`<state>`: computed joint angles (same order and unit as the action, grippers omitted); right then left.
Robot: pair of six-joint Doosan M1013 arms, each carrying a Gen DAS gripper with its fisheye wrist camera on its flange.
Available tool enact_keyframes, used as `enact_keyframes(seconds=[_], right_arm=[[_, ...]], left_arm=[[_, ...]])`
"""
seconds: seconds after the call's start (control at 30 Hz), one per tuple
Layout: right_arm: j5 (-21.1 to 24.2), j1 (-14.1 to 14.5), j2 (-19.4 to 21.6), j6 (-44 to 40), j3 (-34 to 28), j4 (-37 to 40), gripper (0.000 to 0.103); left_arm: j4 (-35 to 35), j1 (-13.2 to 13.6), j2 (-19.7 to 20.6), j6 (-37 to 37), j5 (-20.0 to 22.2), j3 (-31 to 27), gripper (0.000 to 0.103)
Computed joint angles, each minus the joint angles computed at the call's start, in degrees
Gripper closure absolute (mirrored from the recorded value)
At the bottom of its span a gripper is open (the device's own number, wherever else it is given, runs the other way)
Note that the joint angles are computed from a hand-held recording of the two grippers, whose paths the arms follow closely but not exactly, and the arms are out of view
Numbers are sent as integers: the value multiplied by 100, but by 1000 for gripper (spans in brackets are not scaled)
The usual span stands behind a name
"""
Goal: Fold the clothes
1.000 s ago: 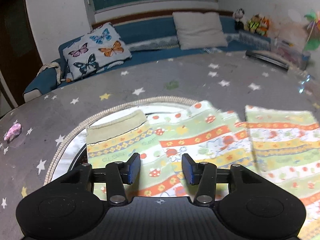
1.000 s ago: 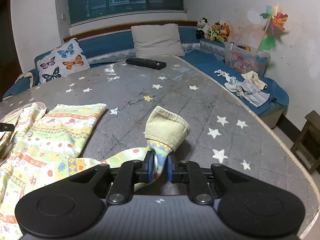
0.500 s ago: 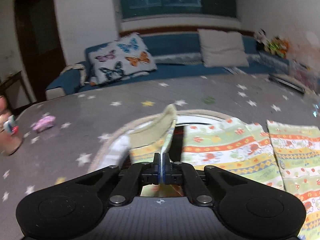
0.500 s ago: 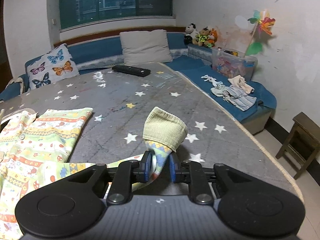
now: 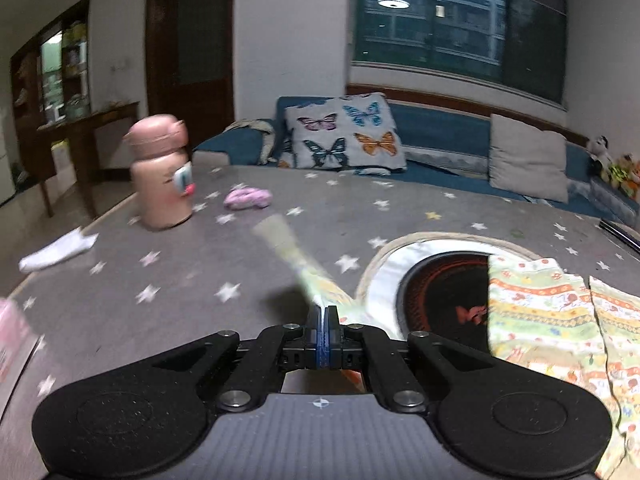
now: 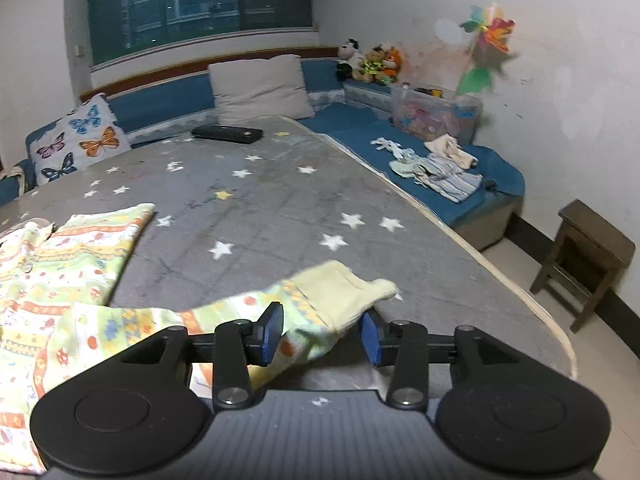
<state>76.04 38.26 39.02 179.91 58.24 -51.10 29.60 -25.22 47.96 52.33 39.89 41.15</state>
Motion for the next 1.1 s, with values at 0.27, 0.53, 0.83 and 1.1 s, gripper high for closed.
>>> enact_keyframes(seconds=[0.27,0.53,0.83,1.1], right_arm=[[-197,70,-142,78,196,-180,61],[-874,24,208,-860,-266,204,61],[-288,72,275,-1146,-430,410,62],[-678,31,230,-1530,-547,679,64]], left_arm=[[463,23,-497,-912,-29,968,102],[772,47,-790,-1559,123,1485,102],[387,98,-918,-1231,312,1709,100],[453,120,-989,-1102,321,1752,85]])
